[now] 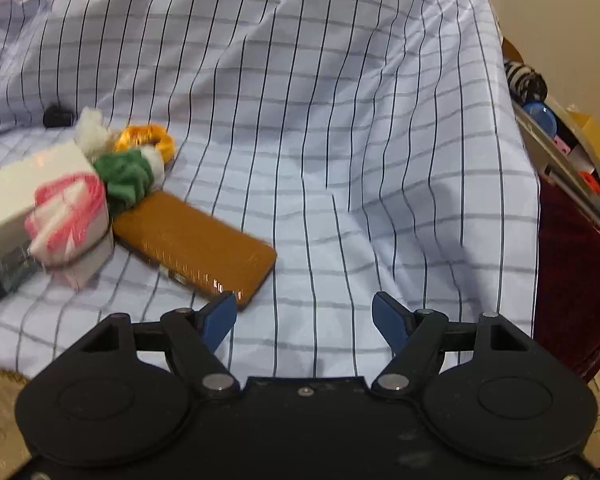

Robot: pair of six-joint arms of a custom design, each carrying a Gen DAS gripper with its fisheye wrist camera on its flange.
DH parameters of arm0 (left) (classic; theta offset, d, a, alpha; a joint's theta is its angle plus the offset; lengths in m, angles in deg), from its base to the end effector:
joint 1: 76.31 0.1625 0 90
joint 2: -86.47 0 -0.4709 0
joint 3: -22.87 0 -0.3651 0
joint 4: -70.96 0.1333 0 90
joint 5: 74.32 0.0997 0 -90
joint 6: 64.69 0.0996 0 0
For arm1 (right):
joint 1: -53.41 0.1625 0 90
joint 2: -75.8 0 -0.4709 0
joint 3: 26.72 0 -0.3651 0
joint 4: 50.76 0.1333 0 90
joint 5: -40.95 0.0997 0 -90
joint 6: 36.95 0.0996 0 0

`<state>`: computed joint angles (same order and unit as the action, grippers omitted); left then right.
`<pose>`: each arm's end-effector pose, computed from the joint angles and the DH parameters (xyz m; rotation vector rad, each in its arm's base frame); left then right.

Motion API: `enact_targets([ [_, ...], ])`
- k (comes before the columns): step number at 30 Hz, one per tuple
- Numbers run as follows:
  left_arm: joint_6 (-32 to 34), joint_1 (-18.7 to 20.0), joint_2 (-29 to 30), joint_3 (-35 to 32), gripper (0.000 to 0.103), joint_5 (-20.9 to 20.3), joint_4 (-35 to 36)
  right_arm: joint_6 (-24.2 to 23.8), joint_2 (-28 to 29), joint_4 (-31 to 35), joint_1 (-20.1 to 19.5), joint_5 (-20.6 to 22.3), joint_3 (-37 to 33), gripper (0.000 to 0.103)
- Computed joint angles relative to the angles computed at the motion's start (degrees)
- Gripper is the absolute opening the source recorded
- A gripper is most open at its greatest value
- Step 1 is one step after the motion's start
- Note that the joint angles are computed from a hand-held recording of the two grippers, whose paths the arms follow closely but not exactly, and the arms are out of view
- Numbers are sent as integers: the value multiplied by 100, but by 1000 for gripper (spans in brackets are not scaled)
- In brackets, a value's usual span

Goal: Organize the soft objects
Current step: 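Move both tools back toward the remaining items on the cloth, then grasp the orange satin pouch with the right tool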

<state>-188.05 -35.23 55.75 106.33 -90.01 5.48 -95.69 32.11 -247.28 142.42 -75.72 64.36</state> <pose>-0.3179 -0.5812 0.0093 -0.1824 1.7294 -1.0446 0.0762 -0.7167 0.2590 0.7771 -2.0018 0.7957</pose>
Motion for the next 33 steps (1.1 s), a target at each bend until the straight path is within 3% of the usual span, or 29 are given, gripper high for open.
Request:
enact_targets([
  [5, 1319, 117, -347, 428, 90, 281, -1723, 437, -27, 647, 96, 367, -335, 77],
  [9, 1768, 263, -404, 342, 95, 504, -2068, 709, 125, 1084, 216, 562, -723, 80],
  [11, 2298, 344, -428, 370, 97, 583, -2583, 924, 243, 1428, 281, 629, -1020, 80],
  [17, 5178, 675, -310, 471, 98, 638, -5519, 1516, 827, 2268, 419, 752, -2115, 80],
  [22, 7512, 947, 98, 72, 100, 599, -7659, 1533, 1525, 2409, 493, 715, -3061, 80],
  [29, 8571, 1362, 408, -677, 100, 336, -8147, 1451, 2407, 3305, 559, 575, -4479, 81],
  [33, 9000, 1511, 482, -861, 100, 198, -8342, 1563, 2973, 4331, 593, 354, -5596, 81],
])
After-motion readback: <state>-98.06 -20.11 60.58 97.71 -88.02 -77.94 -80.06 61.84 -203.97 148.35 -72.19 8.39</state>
